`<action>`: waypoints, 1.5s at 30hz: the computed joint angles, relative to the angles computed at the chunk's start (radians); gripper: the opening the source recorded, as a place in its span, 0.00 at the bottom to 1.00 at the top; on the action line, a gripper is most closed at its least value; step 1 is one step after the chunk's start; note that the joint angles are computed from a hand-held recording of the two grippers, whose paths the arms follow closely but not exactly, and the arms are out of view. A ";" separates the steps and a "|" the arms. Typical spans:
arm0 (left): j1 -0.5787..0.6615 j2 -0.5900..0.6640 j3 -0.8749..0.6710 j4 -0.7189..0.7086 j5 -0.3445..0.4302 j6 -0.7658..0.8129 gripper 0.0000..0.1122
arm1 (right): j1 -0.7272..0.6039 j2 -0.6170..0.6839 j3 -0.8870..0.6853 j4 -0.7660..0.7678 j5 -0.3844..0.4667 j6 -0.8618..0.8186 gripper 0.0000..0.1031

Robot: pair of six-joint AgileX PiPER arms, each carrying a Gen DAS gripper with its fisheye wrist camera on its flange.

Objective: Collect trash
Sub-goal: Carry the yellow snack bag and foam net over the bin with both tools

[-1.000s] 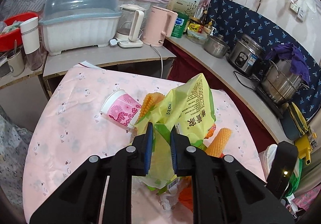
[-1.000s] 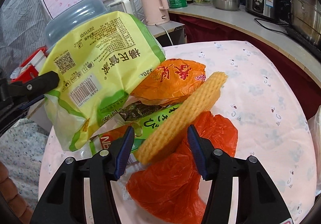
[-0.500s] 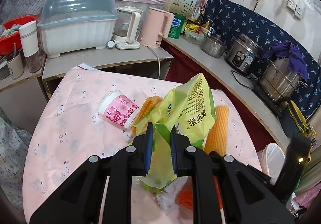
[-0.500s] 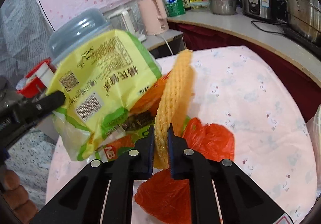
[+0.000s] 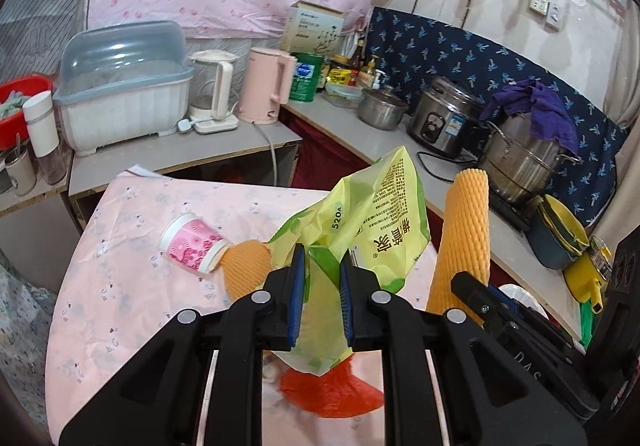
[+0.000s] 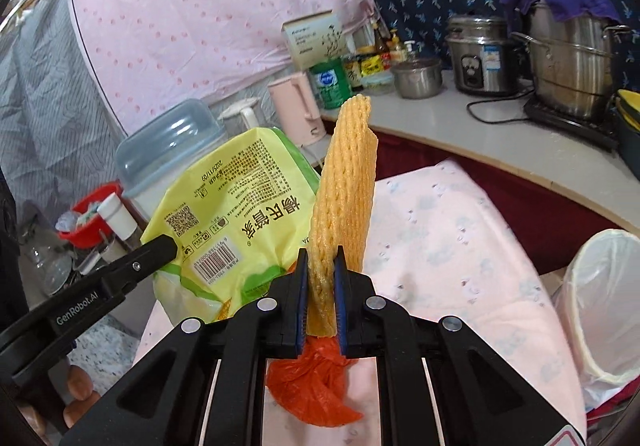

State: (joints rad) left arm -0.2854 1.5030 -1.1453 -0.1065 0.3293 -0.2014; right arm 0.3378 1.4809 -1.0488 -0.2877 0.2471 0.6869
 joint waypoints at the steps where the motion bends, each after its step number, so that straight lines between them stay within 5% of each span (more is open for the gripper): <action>1: -0.021 -0.004 -0.007 0.038 0.004 -0.039 0.14 | -0.012 -0.020 0.012 0.008 0.001 -0.009 0.10; 6: -0.129 -0.009 -0.044 0.212 0.028 -0.217 0.14 | -0.103 -0.129 0.085 0.140 0.000 -0.149 0.10; 15: -0.342 0.047 -0.155 0.470 0.095 -0.477 0.14 | -0.354 -0.294 0.201 0.608 0.034 -0.646 0.10; 26: -0.558 0.195 -0.336 0.592 0.189 -0.574 0.14 | -0.823 -0.378 0.311 1.249 0.221 -1.365 0.11; 45: -0.749 0.569 -0.800 0.522 0.361 -0.444 0.14 | -1.418 -0.232 0.363 1.539 0.526 -1.841 0.11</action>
State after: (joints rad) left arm -1.0342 2.0720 -1.9457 0.4157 0.6908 -0.6457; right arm -1.0800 1.2492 -0.6859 1.2515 0.7735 -1.1537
